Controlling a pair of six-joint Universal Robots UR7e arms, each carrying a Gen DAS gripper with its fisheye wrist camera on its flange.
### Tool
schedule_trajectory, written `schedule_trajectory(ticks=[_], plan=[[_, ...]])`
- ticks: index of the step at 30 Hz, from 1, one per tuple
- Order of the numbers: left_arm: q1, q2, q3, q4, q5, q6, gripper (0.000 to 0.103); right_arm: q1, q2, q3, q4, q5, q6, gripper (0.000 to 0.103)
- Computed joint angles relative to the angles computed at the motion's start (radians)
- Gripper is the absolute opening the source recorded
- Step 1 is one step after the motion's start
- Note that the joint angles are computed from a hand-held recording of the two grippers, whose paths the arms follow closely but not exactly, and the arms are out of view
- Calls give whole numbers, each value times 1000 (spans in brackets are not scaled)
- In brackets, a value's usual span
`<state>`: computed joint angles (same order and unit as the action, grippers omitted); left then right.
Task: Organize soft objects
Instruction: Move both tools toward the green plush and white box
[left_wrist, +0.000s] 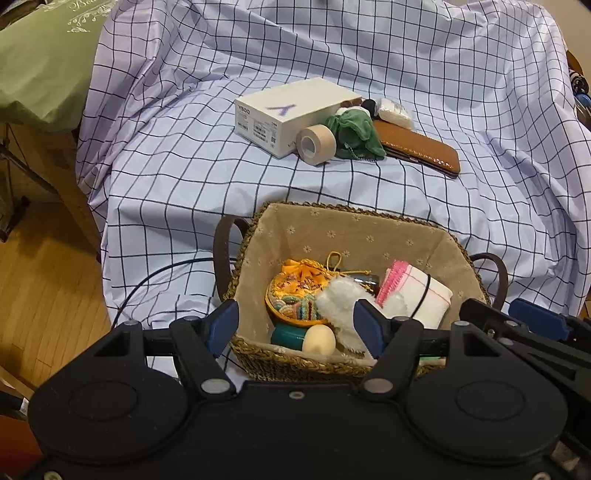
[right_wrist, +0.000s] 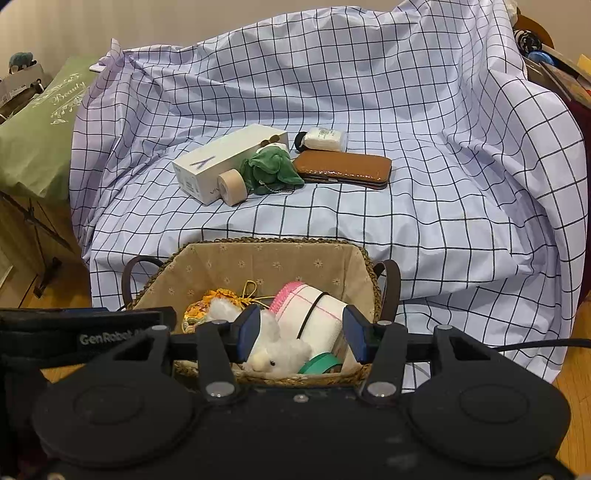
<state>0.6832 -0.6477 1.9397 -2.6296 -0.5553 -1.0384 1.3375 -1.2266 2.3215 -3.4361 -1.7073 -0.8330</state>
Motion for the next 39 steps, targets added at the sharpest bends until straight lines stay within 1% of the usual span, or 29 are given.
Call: schedule_trajectory(ticks=[6, 10, 18, 26, 28, 32, 35, 36, 39], plan=[[0, 4, -23, 31, 49, 6, 65, 10, 16, -32, 14, -27, 16, 50], [7, 6, -39, 46, 63, 23, 65, 22, 31, -56, 25, -45, 27, 52], [36, 11, -80, 65, 54, 72, 65, 57, 76, -132, 65, -93, 55, 54], [71, 29, -142, 51, 39, 165, 65, 90, 142, -236, 104, -125, 83, 55], [80, 36, -160, 42, 38, 194, 65, 95, 158, -264, 116, -126, 89, 58], [99, 57, -201, 26, 39, 253, 65, 107, 193, -322, 140, -127, 108, 60], [115, 71, -231, 11, 32, 296, 65, 115, 224, -369, 148, -129, 119, 68], [120, 77, -240, 4, 31, 311, 65, 117, 234, -385, 152, -128, 126, 73], [134, 93, -269, -12, 31, 350, 65, 122, 263, -432, 161, -119, 137, 74]])
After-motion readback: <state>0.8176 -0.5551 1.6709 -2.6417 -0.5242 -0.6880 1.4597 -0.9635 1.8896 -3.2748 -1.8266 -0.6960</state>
